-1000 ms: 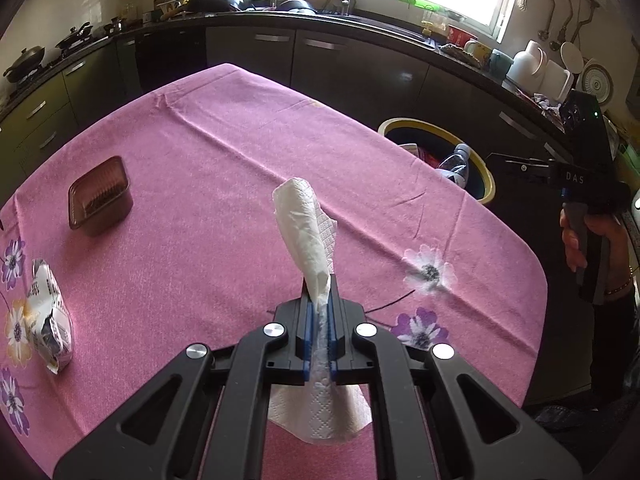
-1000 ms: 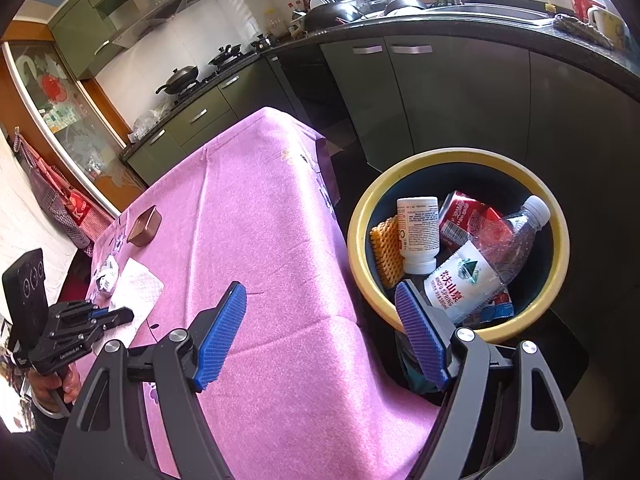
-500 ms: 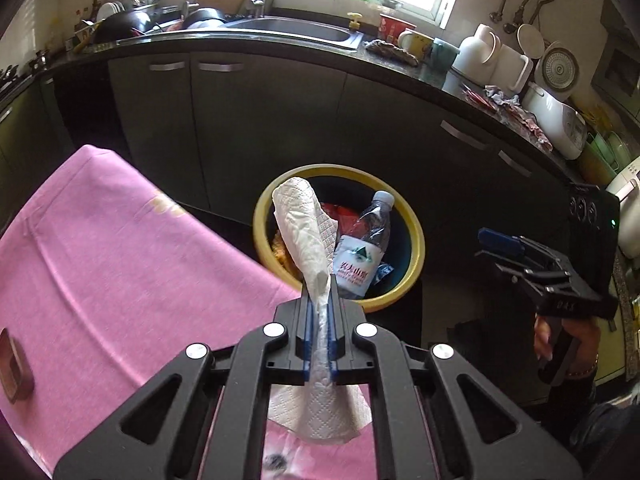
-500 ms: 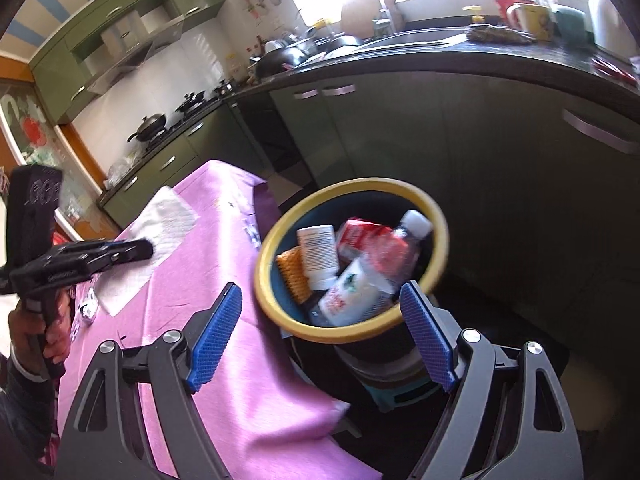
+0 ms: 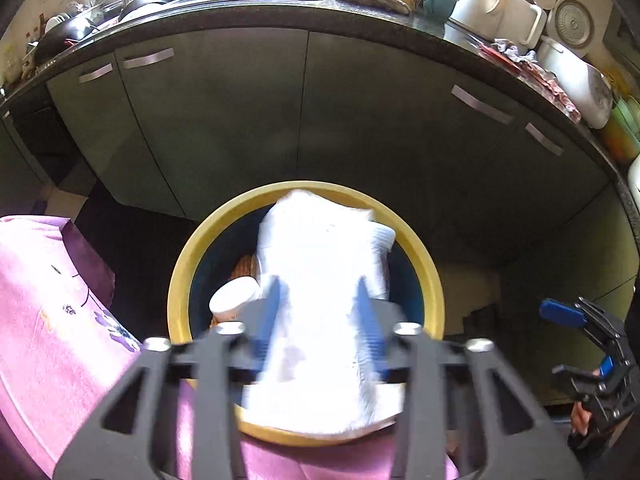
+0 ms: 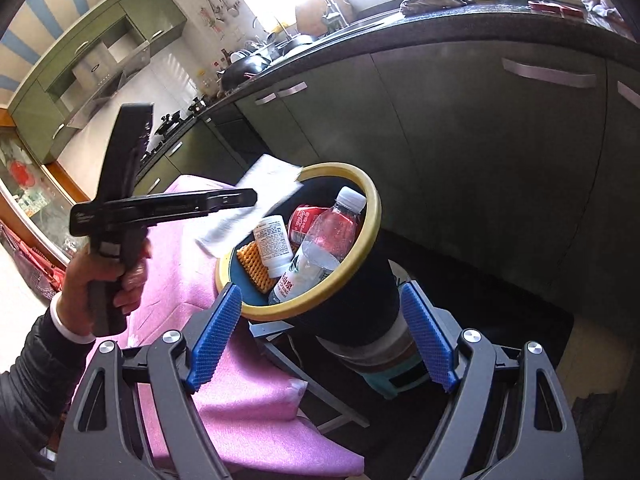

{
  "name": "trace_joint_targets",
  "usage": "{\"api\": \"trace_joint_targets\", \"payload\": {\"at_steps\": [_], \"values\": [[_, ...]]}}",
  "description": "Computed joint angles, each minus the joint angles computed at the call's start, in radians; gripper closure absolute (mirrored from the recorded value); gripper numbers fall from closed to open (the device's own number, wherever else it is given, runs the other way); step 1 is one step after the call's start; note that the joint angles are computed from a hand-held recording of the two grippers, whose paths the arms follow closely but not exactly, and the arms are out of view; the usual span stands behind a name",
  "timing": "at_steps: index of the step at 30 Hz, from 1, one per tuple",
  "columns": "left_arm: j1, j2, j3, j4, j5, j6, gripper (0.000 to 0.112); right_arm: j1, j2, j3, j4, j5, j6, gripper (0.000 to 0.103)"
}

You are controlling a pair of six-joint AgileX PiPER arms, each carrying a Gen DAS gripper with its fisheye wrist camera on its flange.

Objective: Collect trash
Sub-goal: 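Carry the paper towel over the bin and open the left gripper, then move the right gripper to the brown plastic tray and grasp its rim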

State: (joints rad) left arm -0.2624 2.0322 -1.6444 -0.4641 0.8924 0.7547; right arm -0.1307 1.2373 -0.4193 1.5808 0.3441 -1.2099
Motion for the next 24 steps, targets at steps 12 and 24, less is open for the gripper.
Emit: {"api": "trace_joint_targets", "payload": {"at_steps": [12, 24], "values": [[0.379, -0.33, 0.36, -0.477, 0.042, 0.435, 0.025, 0.16, 0.071, -0.06, 0.003, -0.067, 0.039, 0.021], [1.172, -0.385, 0.416, -0.825, 0.239, 0.795, 0.017, 0.591, 0.298, -0.422, -1.033, -0.189, 1.118, 0.021]]}}
